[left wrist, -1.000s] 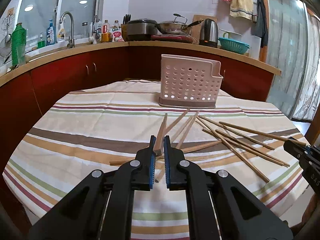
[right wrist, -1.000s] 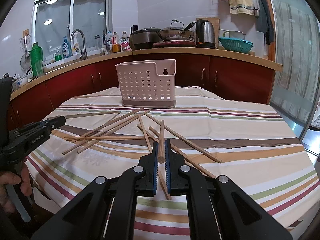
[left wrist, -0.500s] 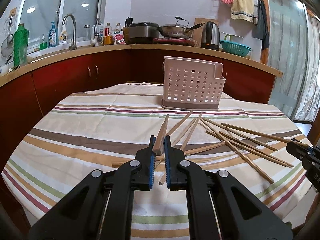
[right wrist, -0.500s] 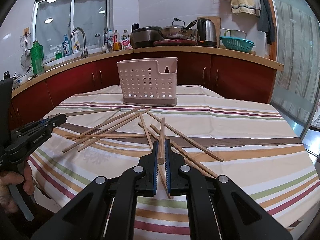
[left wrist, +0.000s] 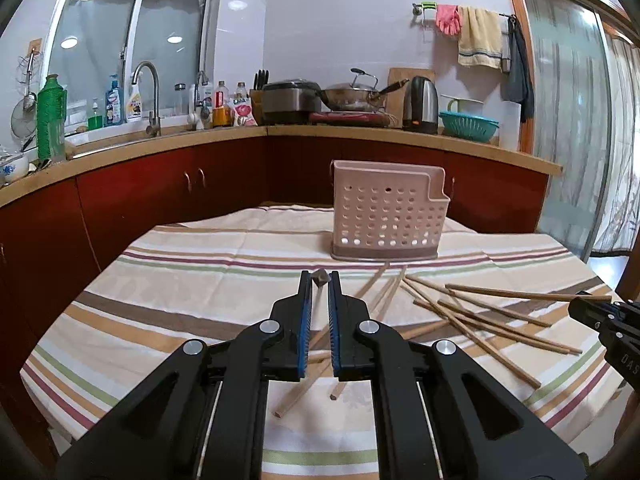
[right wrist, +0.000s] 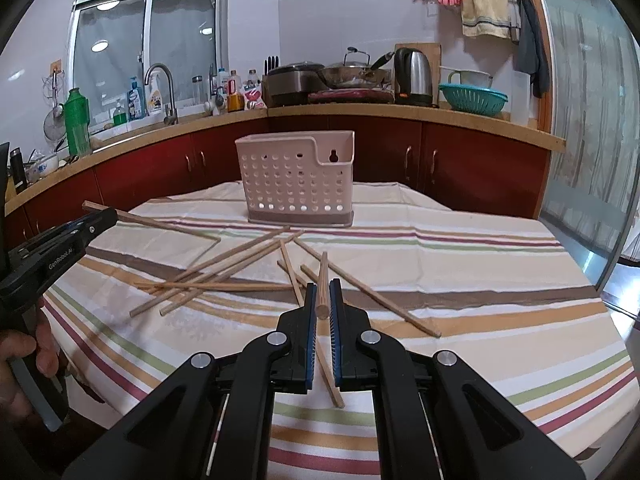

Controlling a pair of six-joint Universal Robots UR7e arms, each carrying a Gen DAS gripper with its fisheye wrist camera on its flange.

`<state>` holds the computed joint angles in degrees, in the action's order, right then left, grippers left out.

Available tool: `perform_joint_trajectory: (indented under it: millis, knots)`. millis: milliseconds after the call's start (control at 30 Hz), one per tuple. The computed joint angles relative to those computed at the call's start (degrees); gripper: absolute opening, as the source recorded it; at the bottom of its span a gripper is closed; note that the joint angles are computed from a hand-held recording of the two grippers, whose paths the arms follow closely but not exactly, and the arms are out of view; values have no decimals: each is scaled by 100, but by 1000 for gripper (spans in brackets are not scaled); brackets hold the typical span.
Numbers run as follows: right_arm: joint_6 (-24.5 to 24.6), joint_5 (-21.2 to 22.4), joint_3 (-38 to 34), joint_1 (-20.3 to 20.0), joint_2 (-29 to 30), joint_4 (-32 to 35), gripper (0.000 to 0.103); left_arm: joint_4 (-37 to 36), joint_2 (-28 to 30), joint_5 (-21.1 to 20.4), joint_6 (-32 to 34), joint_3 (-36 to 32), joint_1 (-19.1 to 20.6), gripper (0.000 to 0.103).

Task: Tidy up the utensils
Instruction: 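Lift both held chopsticks upright and carry them toward the beige holder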

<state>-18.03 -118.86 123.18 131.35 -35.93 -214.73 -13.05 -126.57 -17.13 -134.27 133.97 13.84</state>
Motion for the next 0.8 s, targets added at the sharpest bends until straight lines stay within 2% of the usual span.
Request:
perform_joint_trajectory:
  millis: [367,800]
  knots:
    - [-90,81,-157,81,-164,-53,7,926,112,-140,-902,-327,-260,8]
    - [-99,158,-309,104,-241,-20,7,1698,280,-155,-1539,-595,-387,8]
